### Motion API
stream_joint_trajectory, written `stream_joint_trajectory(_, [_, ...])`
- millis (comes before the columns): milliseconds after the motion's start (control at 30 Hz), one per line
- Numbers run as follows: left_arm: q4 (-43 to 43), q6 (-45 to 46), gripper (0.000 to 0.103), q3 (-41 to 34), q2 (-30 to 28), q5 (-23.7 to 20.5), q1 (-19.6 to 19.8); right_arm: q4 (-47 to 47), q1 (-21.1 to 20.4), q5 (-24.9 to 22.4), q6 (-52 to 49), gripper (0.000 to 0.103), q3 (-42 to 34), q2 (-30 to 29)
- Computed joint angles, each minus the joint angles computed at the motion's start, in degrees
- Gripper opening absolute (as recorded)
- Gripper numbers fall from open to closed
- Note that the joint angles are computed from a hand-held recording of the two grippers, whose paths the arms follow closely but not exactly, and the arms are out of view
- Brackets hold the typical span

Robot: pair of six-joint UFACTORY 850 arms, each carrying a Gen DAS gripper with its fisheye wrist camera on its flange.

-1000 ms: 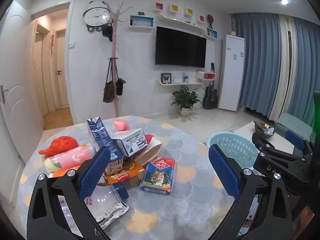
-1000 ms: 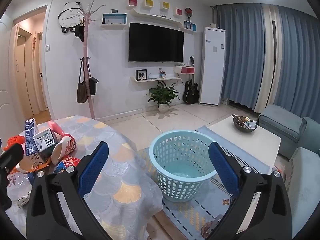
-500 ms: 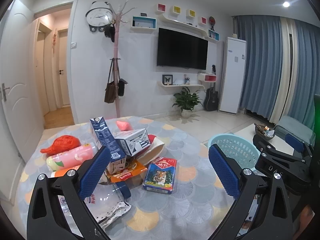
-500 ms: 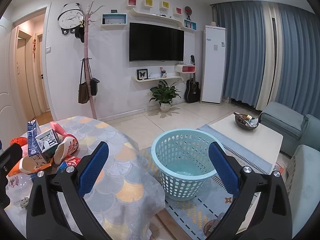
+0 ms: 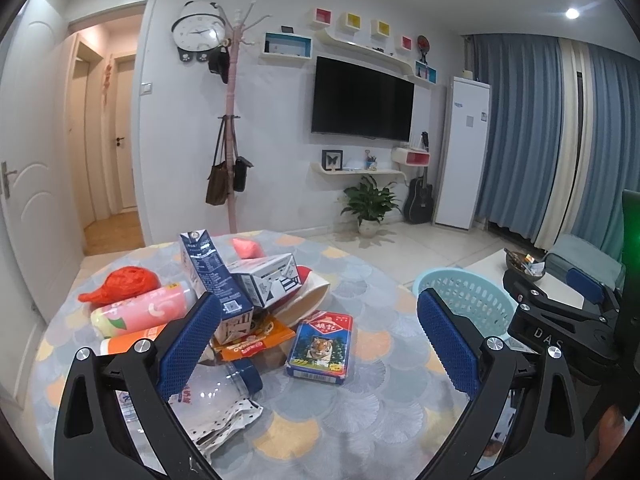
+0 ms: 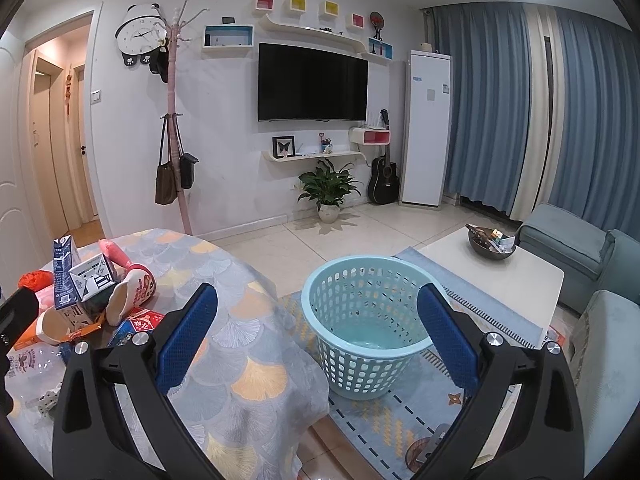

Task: Collect trash
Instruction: 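Move both tools toward the trash pile on the table, then grasp the clear plastic bottle with the left tool while the right tool grasps the tiger-print box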

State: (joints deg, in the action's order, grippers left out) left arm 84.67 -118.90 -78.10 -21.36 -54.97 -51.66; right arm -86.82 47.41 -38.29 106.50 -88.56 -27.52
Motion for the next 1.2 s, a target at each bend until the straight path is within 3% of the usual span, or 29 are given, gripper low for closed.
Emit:
stream_joint_trajectory(200, [0.5, -1.5, 0.095, 1.8, 1.4, 0.2, 0.2, 0.4, 0.2, 0.2, -1.0, 0.095, -0.5, -0.3])
stream_joint_trajectory(467, [-1.2, -3.7, 0.095, 6.8, 5.8, -3.3, 0.7, -0.6, 0.8, 1.5, -1.7, 0.093, -1.1, -0.9])
stream_joint_trajectory(667, [-3.2, -5.8, 0.095, 13.3, 11.8, -4.9, 2.1, 0.9, 1.3, 5.6, -5.5, 0.078, -3.5, -2.5])
stream_joint_trajectory(733, [-3.9, -6.0, 0.094, 15.3, 13.6, -4.7, 2.6, 2.5, 1.4, 8.2, -8.2, 0.067, -5.0, -3.3])
stream_joint_trajectory(833, [-5.4, -6.8, 0.093, 18.8, 16.7, -2.5, 4.0, 6.9, 1.2, 13.1, -14.0, 0.051, -7.7, -4.8])
stream_joint_trajectory(900, [-6.9, -5.9, 0.091, 20.5, 18.4, -0.6, 5.0, 12.0, 1.1, 15.6, -19.7, 0.046, -10.1, -6.3])
stream_joint_trajectory(1100, [-11.4, -1.9, 0.083, 23.7, 20.8, 7.4, 9.0, 32.9, 1.2, 17.6, -40.0, 0.047, -18.6, -12.0])
stream_joint_trajectory(1167, [-12.1, -1.5, 0.079, 24.8, 21.2, 10.7, 10.0, 41.6, 1.0, 16.5, -48.3, 0.052, -21.9, -14.3])
stream_joint_trajectory(1200, [-12.2, -1.4, 0.079, 25.3, 21.3, 12.8, 10.5, 45.6, 1.1, 15.4, -52.0, 0.061, -24.0, -15.8])
